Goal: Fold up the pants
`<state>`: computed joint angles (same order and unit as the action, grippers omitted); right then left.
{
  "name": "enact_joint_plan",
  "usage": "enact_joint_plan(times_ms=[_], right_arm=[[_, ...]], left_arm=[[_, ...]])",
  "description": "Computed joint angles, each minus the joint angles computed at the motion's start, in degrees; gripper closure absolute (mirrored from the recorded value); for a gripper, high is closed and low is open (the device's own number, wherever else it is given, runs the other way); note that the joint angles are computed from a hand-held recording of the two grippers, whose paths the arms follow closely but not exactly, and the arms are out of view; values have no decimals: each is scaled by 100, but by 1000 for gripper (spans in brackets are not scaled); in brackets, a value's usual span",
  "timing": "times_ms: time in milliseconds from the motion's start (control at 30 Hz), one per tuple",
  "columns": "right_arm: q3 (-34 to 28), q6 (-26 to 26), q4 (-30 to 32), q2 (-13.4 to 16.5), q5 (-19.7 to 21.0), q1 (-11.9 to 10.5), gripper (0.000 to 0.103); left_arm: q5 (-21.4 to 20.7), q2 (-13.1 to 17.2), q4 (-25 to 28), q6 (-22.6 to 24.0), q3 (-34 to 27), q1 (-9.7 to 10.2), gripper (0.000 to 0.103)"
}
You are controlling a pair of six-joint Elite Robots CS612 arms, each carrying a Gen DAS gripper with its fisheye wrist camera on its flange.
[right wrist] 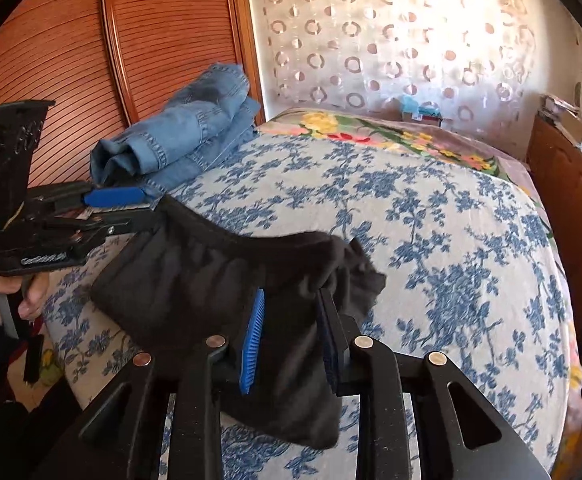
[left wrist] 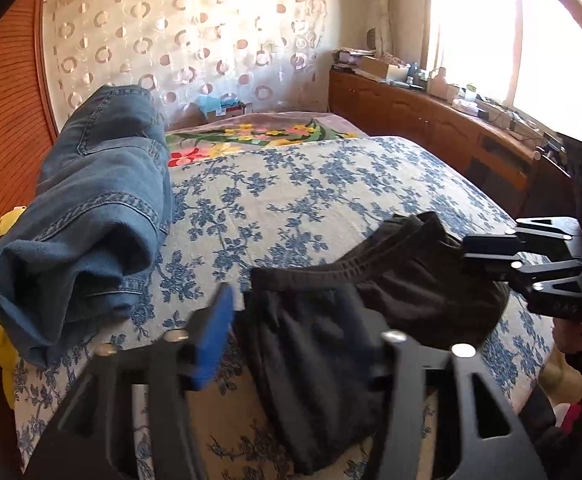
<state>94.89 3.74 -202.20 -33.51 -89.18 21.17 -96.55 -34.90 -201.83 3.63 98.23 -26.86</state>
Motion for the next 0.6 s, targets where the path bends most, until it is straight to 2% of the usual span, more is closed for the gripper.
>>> enact_joint_plan(times_ms=[67,300,467,600], right_arm=[[-19,-2,82,20,39,6,76],[-209,-51,572,112,-173,57,74],[-313,-263,541,201,-316,110,65],[-345,-255,507,238,-349,120,63]], left_arm=[[-88,10,40,60,23,-2,29],[11,91,536,140,-51,-47,29],[55,140,858,144,-125,-49,29],[-142,185,809,37,-150,7,27]])
